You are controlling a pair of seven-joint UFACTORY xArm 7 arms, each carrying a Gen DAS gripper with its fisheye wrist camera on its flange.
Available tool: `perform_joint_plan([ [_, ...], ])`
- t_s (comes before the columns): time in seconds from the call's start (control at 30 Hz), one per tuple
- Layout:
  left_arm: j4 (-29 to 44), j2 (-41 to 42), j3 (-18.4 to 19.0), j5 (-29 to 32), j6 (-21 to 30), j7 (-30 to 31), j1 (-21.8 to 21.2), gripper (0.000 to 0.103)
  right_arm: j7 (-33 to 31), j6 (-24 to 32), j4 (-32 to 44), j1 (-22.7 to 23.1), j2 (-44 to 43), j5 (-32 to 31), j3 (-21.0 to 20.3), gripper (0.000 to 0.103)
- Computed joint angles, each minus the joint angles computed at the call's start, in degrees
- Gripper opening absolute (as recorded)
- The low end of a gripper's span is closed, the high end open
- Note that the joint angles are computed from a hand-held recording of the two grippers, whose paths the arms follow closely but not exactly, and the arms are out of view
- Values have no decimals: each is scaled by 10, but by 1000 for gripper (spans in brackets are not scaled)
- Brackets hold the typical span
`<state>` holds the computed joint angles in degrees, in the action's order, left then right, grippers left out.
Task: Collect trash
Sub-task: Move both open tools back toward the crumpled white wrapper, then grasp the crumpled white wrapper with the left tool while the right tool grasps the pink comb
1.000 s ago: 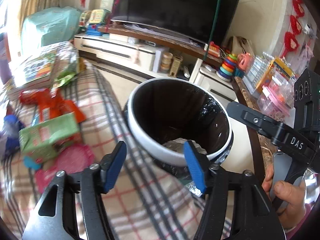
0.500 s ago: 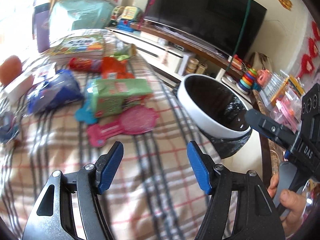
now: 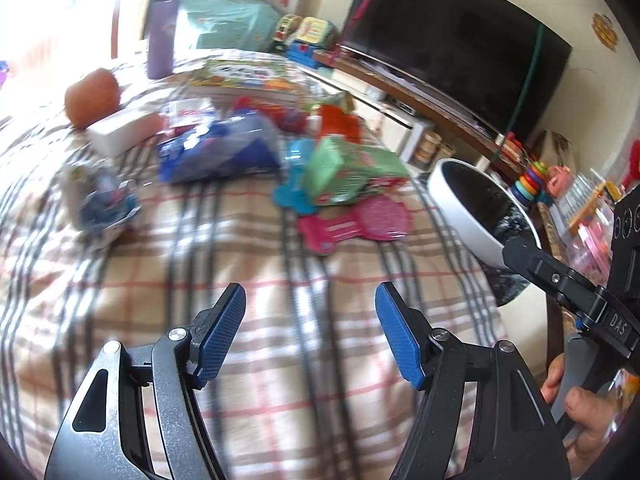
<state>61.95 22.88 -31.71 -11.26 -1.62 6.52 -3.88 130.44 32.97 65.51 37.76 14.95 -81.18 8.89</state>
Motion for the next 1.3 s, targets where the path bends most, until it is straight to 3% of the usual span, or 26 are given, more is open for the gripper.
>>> perform_joint_plan([
  [0.2,-17,-8,10,-5,-7,-14,19,69,-41,-26,48,5,42,12,-9,100],
  [0.57,-12,-8,63,0,-6,-52,17,71,-154,-87,117,21,108,87,-55,100],
  [0.73,6,-2,113,8,1,-79,-8,77,-192,-109,136,27,127,123,-79,100],
  [0.9,46,15,192,34,16,-115,-66,84,-261,-125,165,28,153,181,-94,100],
  [1.07,90,45,230,58,28,-138,-88,85,-307,-142,179,31,173,242,-111,98],
  [1.13,110,60,234,65,39,-144,-90,85,-319,-146,177,38,174,259,-121,92],
  [1.23,130,76,227,70,45,-141,-84,85,-348,-138,179,49,176,289,-130,69],
  [1.27,135,79,227,73,48,-140,-84,83,-356,-131,181,53,177,296,-133,57],
  [1.3,138,81,224,74,47,-136,-83,73,-361,-128,182,57,177,302,-136,52],
])
